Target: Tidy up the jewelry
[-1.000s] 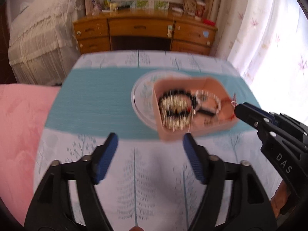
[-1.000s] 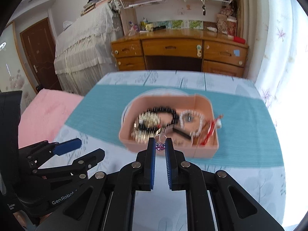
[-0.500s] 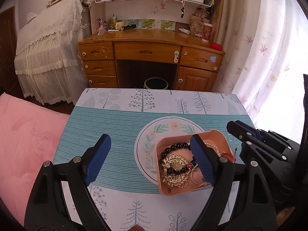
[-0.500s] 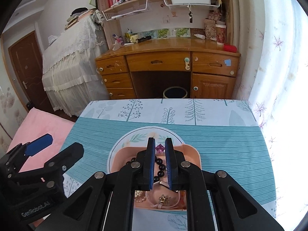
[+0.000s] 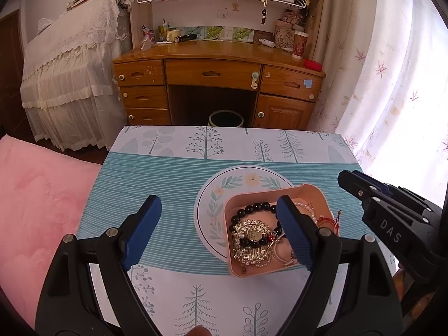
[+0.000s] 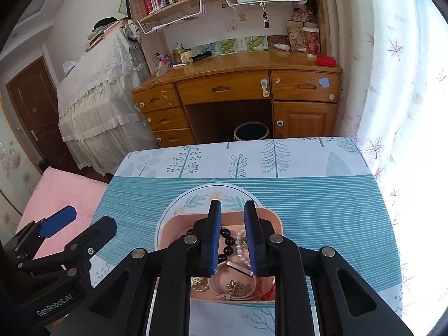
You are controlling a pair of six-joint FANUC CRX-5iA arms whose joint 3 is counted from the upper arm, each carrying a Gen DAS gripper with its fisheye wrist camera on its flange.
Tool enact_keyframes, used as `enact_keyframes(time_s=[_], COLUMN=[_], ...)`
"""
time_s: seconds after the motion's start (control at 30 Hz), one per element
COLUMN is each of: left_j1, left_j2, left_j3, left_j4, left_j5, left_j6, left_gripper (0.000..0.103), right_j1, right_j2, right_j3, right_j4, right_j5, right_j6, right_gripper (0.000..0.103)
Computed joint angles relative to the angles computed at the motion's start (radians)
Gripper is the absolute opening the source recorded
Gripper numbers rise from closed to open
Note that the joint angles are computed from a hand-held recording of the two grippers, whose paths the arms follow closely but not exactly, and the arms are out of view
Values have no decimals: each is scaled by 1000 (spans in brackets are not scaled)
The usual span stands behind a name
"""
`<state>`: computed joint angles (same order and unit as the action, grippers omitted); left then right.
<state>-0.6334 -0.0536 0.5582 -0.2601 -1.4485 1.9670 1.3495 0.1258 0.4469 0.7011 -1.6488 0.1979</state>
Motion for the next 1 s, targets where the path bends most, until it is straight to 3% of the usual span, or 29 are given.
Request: enact_keyframes(time_s=[0.27, 0.5, 0.63, 0.8, 1.0], left_j1=[-70, -249, -399, -655, -942], left_j2=[-63, -154, -202, -217, -172], left_j3=[-10, -57, -73, -45, 18], left_j4=[-33, -142, -223, -369, -584], left_j5=[-65, -186, -277, -411, -546], left_j6=[23, 114, 231, 397, 515], left_gripper=[83, 83, 83, 83, 83], right_j1=[131, 333, 464, 608, 731], right_j2=[-4, -12, -19, 22, 137], right_j3=[32, 30, 29, 87, 245], right_j4=[49, 17, -19, 1, 58], right_j5=[-89, -243, -306, -395, -522], right_j6=[-48, -216, -376, -502, -535], right_gripper=[17, 17, 18, 39, 41])
